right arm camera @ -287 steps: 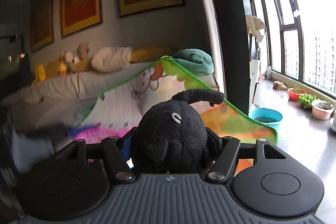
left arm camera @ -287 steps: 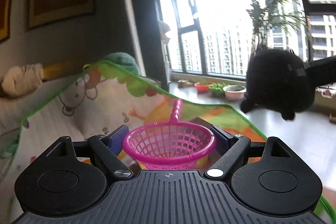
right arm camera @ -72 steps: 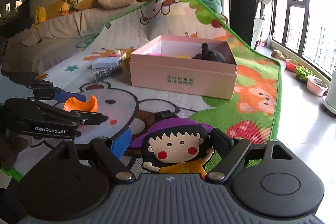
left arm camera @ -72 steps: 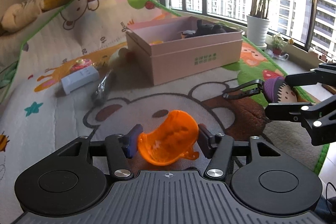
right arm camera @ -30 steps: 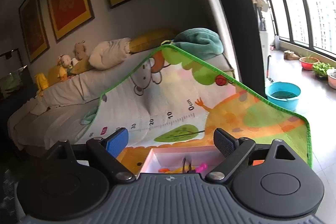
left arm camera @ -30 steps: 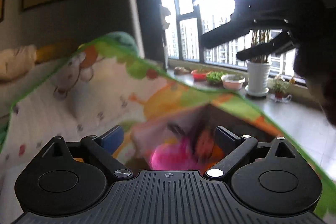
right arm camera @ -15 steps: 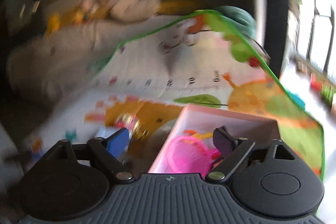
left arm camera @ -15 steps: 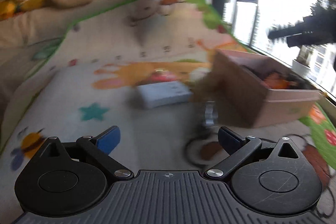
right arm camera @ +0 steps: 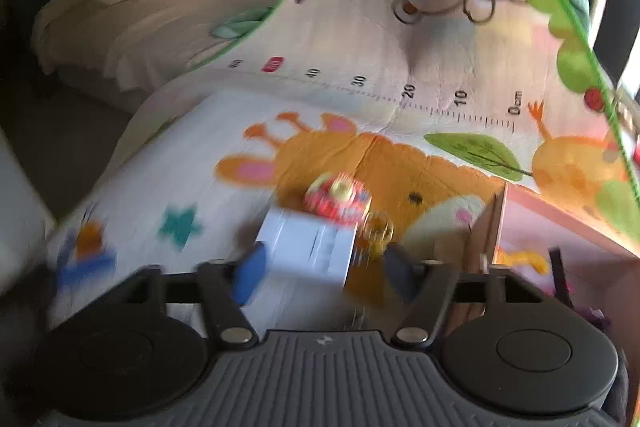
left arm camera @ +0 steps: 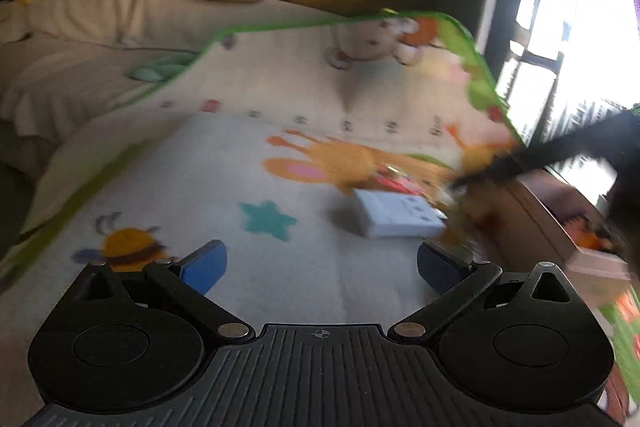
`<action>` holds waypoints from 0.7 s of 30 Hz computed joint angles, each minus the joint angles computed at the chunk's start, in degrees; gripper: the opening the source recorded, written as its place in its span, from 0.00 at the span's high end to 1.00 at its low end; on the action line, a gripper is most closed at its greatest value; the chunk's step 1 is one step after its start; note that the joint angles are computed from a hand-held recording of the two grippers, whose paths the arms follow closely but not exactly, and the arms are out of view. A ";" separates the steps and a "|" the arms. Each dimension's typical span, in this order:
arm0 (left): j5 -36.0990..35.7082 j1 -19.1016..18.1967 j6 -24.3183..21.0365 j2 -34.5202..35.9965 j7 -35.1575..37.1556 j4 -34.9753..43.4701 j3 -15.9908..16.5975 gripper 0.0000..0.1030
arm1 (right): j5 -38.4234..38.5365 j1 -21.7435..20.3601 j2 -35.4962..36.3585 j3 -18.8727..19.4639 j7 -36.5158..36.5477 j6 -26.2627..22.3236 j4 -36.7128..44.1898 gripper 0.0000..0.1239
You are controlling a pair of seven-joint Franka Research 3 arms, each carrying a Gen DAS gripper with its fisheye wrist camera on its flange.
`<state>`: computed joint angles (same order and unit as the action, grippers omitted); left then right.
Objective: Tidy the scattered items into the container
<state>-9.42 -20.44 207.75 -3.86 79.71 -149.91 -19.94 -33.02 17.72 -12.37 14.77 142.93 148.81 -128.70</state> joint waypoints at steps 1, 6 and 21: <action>0.85 -0.08 0.02 0.11 0.34 0.03 0.02 0.00 | 1.29 -0.17 2.16 -0.66 -1.05 -0.49 2.25 0.40; 3.96 -0.30 0.44 0.86 -3.15 0.17 1.36 0.00 | 6.58 1.46 12.88 -4.52 -1.89 -3.82 11.75 0.37; 18.77 2.03 2.40 1.36 -14.35 -0.13 3.79 0.00 | 4.43 5.07 -9.36 -5.84 0.01 6.46 -7.14 0.53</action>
